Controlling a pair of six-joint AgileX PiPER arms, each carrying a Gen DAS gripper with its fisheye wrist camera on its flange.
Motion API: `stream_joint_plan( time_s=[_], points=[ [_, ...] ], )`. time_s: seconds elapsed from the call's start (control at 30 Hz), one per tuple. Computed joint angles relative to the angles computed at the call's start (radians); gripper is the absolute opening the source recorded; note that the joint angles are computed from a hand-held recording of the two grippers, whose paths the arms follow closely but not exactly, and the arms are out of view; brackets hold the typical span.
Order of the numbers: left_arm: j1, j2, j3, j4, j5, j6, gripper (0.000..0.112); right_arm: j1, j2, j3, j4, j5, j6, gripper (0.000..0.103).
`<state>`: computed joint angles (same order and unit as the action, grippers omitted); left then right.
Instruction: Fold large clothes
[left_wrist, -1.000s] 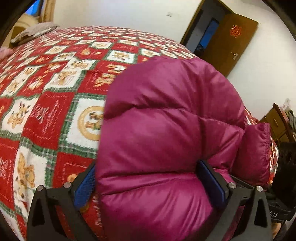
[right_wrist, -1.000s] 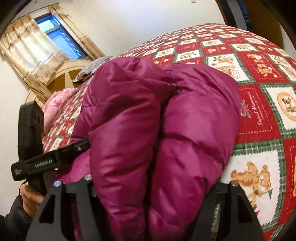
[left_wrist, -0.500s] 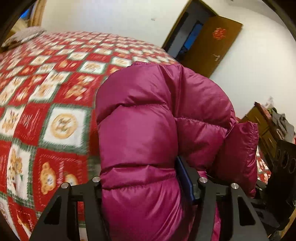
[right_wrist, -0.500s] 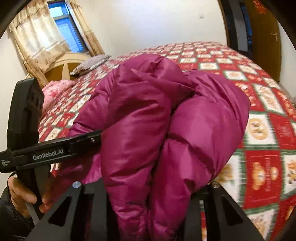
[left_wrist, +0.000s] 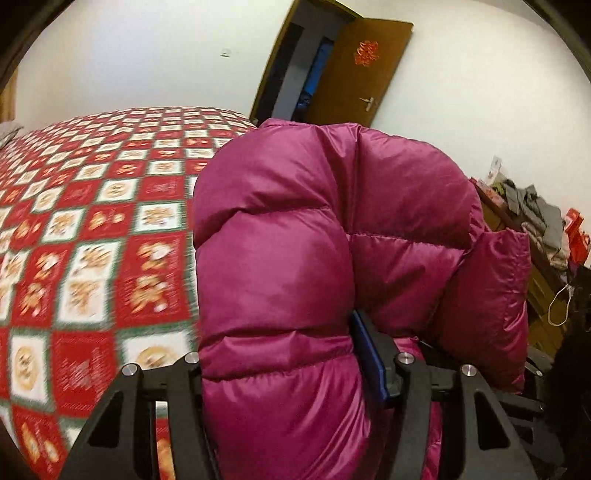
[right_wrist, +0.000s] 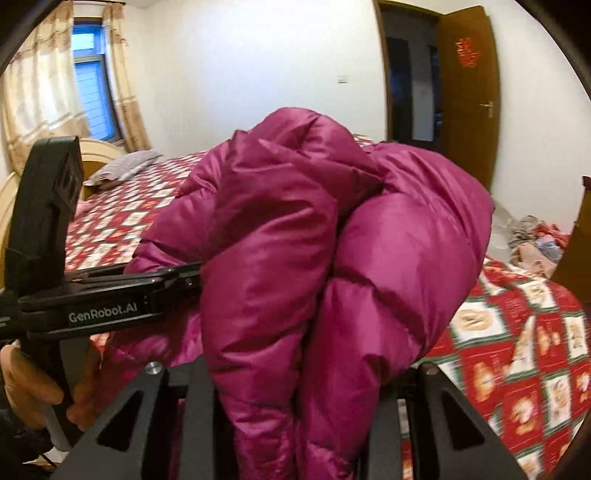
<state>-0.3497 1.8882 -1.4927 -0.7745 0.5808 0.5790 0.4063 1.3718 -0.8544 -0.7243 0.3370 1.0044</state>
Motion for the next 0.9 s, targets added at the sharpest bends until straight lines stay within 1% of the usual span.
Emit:
stream_joint_plan(
  time_s=[0.1,0.17,0.23,0.27,0.3,0.4,0.47,0.5,0.53,0.63,0.67,0.7,0.73,0.83,0.87,0.9],
  points=[
    [-0.047,0.090,-0.124,0.115,0.013,-0.117,0.059,-0.092,0.016,0.009,0.086,-0.041,-0.119,0.032],
    [-0.061,0.128,-0.173,0.159,0.021,-0.160,0.059,-0.158,0.045,0.002,0.176,-0.073,-0.231,0.032],
    [-0.084,0.182,-0.248,0.226,0.036,-0.236,0.059,-0.210,0.082,-0.016,0.260,-0.096,-0.334,0.032],
    [-0.093,0.213,-0.291,0.260,0.045,-0.273,0.059,-0.240,0.110,-0.032,0.335,-0.110,-0.417,0.032],
    [-0.103,0.249,-0.340,0.301,0.056,-0.312,0.059,-0.255,0.129,-0.047,0.389,-0.111,-0.470,0.032],
    [-0.126,0.330,-0.451,0.397,0.089,-0.401,0.058,-0.320,0.207,-0.094,0.621,-0.122,-0.701,0.032],
    [-0.137,0.396,-0.549,0.454,0.133,-0.460,0.057,-0.349,0.225,-0.106,0.728,-0.106,-0.811,0.032],
    [-0.143,0.435,-0.607,0.485,0.160,-0.489,0.057,-0.354,0.237,-0.114,0.761,-0.097,-0.839,0.032],
    [-0.146,0.454,-0.634,0.502,0.173,-0.505,0.057,-0.371,0.265,-0.130,0.831,-0.092,-0.904,0.032],
    [-0.158,0.525,-0.739,0.558,0.215,-0.566,0.057,-0.401,0.286,-0.135,0.946,-0.081,-1.011,0.032],
    [-0.161,0.540,-0.763,0.569,0.225,-0.578,0.057,-0.415,0.297,-0.139,1.010,-0.077,-1.070,0.032],
    [-0.165,0.550,-0.776,0.580,0.229,-0.587,0.057,-0.423,0.306,-0.142,1.043,-0.073,-1.094,0.032],
    [-0.169,0.565,-0.797,0.592,0.236,-0.594,0.058,-0.411,0.298,-0.130,1.042,-0.078,-1.079,0.032],
    [-0.177,0.607,-0.849,0.625,0.251,-0.616,0.064,-0.423,0.301,-0.127,1.099,-0.068,-1.130,0.033],
    [-0.180,0.614,-0.852,0.636,0.246,-0.626,0.068,-0.438,0.307,-0.131,1.143,-0.061,-1.175,0.037],
    [-0.181,0.622,-0.861,0.646,0.245,-0.632,0.070,-0.452,0.306,-0.130,1.172,-0.053,-1.196,0.044]
  ],
)
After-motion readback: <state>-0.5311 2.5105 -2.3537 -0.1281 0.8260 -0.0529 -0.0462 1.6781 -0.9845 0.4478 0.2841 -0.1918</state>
